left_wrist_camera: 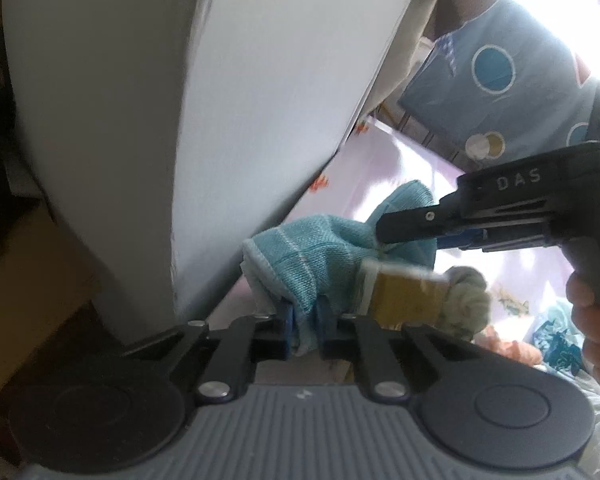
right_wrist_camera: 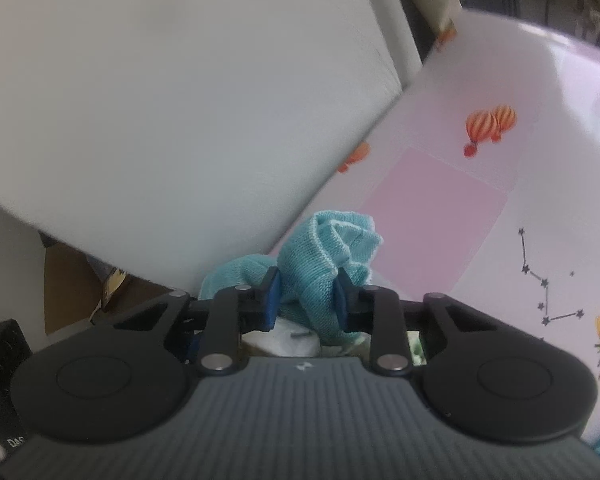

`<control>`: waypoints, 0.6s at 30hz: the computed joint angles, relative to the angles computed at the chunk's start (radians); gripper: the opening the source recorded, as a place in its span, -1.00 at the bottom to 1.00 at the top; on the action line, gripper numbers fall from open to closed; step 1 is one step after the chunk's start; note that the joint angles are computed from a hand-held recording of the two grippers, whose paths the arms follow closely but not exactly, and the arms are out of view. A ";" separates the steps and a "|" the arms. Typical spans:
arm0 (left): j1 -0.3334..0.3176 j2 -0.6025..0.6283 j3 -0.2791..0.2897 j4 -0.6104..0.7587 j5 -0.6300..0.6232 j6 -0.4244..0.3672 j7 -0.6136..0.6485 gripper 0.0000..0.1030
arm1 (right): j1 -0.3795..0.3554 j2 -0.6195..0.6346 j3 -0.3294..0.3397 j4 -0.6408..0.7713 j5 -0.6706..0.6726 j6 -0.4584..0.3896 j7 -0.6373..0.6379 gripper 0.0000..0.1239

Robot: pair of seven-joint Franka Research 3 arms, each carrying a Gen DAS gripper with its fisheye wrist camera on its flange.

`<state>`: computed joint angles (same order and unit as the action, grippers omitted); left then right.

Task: Organize soft objects
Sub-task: 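Move the right gripper back and grasp the teal towel, then carry the teal towel into the cardboard box and open the right gripper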

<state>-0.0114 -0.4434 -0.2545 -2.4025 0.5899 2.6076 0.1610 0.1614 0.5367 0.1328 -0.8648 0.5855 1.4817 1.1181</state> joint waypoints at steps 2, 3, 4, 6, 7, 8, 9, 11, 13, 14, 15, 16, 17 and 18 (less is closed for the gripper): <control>0.011 -0.021 -0.023 0.011 0.034 -0.023 -0.013 -0.79 | -0.003 -0.010 0.004 0.000 0.012 0.016 -0.013 -0.60; 0.012 -0.033 -0.033 0.018 0.048 -0.042 -0.017 -0.79 | -0.008 -0.014 0.007 0.005 0.022 0.018 -0.014 -0.60; 0.013 -0.044 -0.040 0.023 0.062 -0.056 -0.020 -0.79 | -0.014 -0.024 0.009 0.003 0.035 0.023 -0.016 -0.60; 0.011 -0.062 -0.057 0.043 0.087 -0.087 -0.023 -0.80 | -0.031 -0.039 0.012 0.008 0.063 0.024 -0.015 -0.60; 0.008 -0.072 -0.061 0.049 0.098 -0.098 -0.024 -0.80 | -0.040 -0.045 0.013 0.011 0.077 0.023 -0.013 -0.60; 0.004 -0.083 -0.067 0.057 0.109 -0.105 -0.025 -0.80 | -0.051 -0.053 0.013 0.014 0.093 0.021 -0.009 -0.60; -0.003 -0.097 -0.065 0.058 0.112 -0.106 -0.022 -0.80 | -0.063 -0.059 0.013 0.019 0.109 0.015 -0.004 -0.60; -0.017 -0.116 -0.068 0.067 0.115 -0.101 -0.015 -0.80 | -0.091 -0.062 0.012 0.043 0.139 -0.002 0.011 -0.60; -0.029 -0.127 -0.075 0.078 0.113 -0.099 -0.007 -0.80 | -0.123 -0.067 0.011 0.065 0.168 -0.026 0.031 -0.60; -0.038 -0.130 -0.080 0.088 0.110 -0.097 0.002 -0.80 | -0.143 -0.073 0.010 0.070 0.185 -0.036 0.038 -0.60; -0.045 -0.133 -0.083 0.092 0.109 -0.092 0.008 -0.79 | -0.165 -0.083 0.007 0.070 0.201 -0.046 0.043 -0.60; -0.055 -0.131 -0.087 0.103 0.105 -0.090 0.021 -0.79 | -0.187 -0.096 0.003 0.063 0.216 -0.054 0.045 -0.60; -0.066 -0.126 -0.091 0.116 0.100 -0.089 0.037 -0.79 | -0.208 -0.111 -0.003 0.057 0.229 -0.065 0.048 -0.60; -0.078 -0.119 -0.094 0.129 0.093 -0.083 0.053 -0.79 | -0.232 -0.128 -0.010 0.048 0.242 -0.077 0.049 -0.60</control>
